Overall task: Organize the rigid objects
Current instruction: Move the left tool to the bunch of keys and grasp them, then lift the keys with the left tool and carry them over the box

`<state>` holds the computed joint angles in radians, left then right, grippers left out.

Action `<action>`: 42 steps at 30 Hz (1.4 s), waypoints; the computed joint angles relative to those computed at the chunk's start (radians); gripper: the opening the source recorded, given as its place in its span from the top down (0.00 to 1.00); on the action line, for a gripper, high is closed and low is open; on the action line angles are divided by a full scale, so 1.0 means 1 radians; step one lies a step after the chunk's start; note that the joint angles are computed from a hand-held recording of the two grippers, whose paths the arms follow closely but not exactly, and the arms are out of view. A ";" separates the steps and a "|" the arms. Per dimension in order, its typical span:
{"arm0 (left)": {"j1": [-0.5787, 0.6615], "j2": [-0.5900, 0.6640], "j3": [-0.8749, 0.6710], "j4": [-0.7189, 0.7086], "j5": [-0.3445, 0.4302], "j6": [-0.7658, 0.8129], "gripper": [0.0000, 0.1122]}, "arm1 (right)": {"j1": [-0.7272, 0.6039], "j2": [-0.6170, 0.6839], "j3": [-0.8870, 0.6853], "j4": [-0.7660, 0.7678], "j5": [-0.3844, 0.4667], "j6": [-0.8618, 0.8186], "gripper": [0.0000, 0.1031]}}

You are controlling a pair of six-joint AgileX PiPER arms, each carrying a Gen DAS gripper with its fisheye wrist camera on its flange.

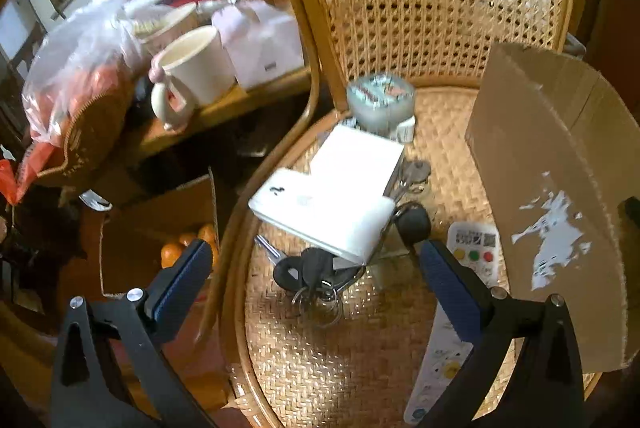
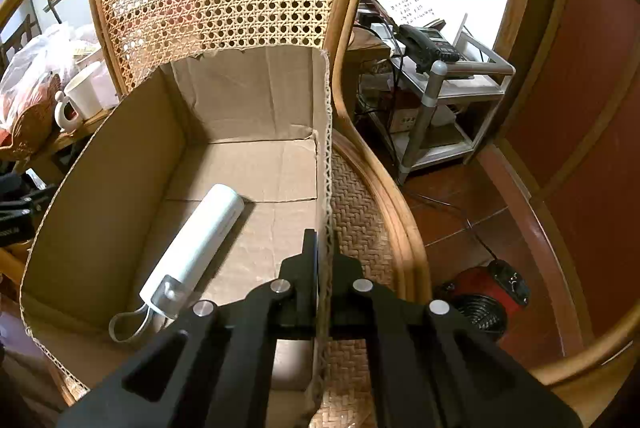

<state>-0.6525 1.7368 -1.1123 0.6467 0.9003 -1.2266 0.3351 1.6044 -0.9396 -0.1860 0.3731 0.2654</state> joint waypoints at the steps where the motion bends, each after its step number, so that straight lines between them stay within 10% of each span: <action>1: 0.008 0.006 0.002 -0.006 -0.007 0.008 0.08 | 0.000 0.001 0.000 0.000 0.000 0.000 0.96; 13: 0.080 0.042 0.045 -0.104 -0.108 0.162 0.09 | 0.000 0.001 -0.002 0.000 0.001 -0.003 0.96; 15: 0.079 0.047 0.051 -0.103 -0.124 0.181 0.34 | 0.000 0.000 -0.002 0.000 0.003 -0.003 0.96; 20: 0.106 0.049 0.062 -0.175 -0.203 0.270 0.56 | 0.001 0.000 0.000 -0.004 0.001 -0.001 0.96; 30: 0.114 0.034 0.069 -0.233 -0.206 0.314 0.80 | 0.001 0.001 0.000 -0.005 0.002 -0.001 0.96; 42: 0.108 -0.030 0.086 -0.348 -0.249 0.365 0.86 | 0.000 0.002 0.000 -0.004 -0.001 -0.001 0.95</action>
